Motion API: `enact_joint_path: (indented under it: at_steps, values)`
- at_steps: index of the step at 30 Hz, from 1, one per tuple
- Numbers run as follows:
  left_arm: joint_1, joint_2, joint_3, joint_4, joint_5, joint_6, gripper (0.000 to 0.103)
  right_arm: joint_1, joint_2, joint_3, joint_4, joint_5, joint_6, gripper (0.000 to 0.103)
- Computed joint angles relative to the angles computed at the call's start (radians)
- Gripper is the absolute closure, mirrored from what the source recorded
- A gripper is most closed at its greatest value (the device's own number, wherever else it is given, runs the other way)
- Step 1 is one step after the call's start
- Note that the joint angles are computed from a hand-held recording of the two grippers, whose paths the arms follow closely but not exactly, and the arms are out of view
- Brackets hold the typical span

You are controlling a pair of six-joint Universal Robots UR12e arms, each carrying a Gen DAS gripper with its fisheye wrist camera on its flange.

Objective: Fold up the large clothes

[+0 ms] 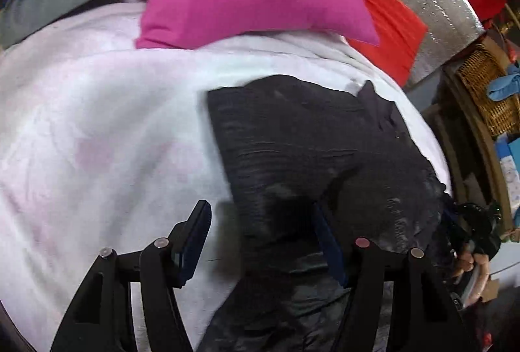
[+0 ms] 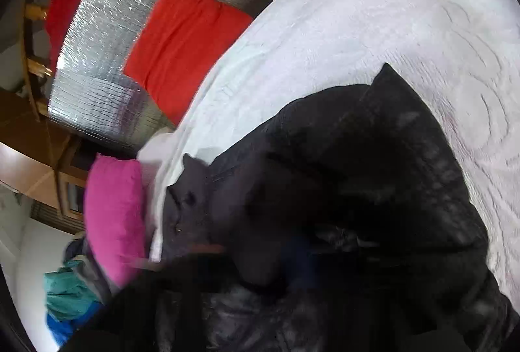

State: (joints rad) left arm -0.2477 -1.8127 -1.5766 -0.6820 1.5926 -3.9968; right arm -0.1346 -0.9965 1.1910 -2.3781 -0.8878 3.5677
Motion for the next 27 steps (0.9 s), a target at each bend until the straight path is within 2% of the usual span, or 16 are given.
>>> enact_joint_path:
  at_steps: [2,4,7,11,14,15,16,17,18,19,20,22,23,25,27]
  values:
    - [-0.003,-0.005,0.005,0.003,0.002,0.003,0.038,-0.006,-0.023,0.046,-0.112,0.003,0.009,0.091]
    - [-0.007,-0.006,0.006,0.005,0.005,0.016,0.038,-0.011,-0.065,0.102,-0.220,-0.028,-0.030,0.091]
    - [-0.014,-0.006,0.010,-0.003,0.015,0.033,0.038,-0.035,-0.138,0.198,-0.313,-0.006,-0.087,0.091]
    - [-0.019,-0.004,0.010,-0.031,0.011,0.043,0.037,-0.069,-0.201,0.287,-0.262,0.038,-0.155,0.091]
    - [-0.019,-0.004,0.011,-0.048,0.000,0.053,0.033,-0.077,-0.220,0.292,-0.112,-0.023,-0.266,0.085]
    - [-0.020,-0.005,0.016,-0.062,0.003,0.054,0.032,-0.084,-0.218,0.286,-0.069,-0.020,-0.273,0.074]
    - [-0.020,-0.006,0.018,-0.069,0.004,0.049,0.032,-0.095,-0.217,0.287,-0.066,0.001,-0.260,0.059]
    - [-0.020,-0.005,0.018,-0.067,0.002,0.047,0.032,-0.110,-0.216,0.296,-0.104,0.034,-0.225,0.049]
    - [-0.022,-0.003,0.017,-0.063,0.004,0.052,0.032,-0.122,-0.216,0.308,-0.172,0.044,-0.175,0.025]
    - [-0.024,-0.004,0.018,-0.061,0.012,0.064,0.032,-0.127,-0.217,0.316,-0.229,0.023,-0.146,0.017]
    - [-0.027,-0.005,0.021,-0.065,0.022,0.080,0.032,-0.127,-0.215,0.319,-0.279,-0.004,-0.134,0.017]
    - [-0.029,-0.009,0.021,-0.064,0.029,0.093,0.032,-0.130,-0.199,0.297,-0.291,-0.026,-0.158,0.017]
    - [-0.027,-0.011,0.018,-0.054,0.022,0.088,0.032,-0.131,-0.189,0.278,-0.250,-0.019,-0.185,0.017]
    - [-0.021,-0.012,0.009,-0.038,-0.006,0.062,0.032,-0.121,-0.157,0.217,-0.103,0.003,-0.260,0.017]
    - [-0.017,-0.014,-0.001,-0.010,-0.028,0.034,0.033,-0.116,-0.124,0.179,-0.017,0.044,-0.295,0.017]
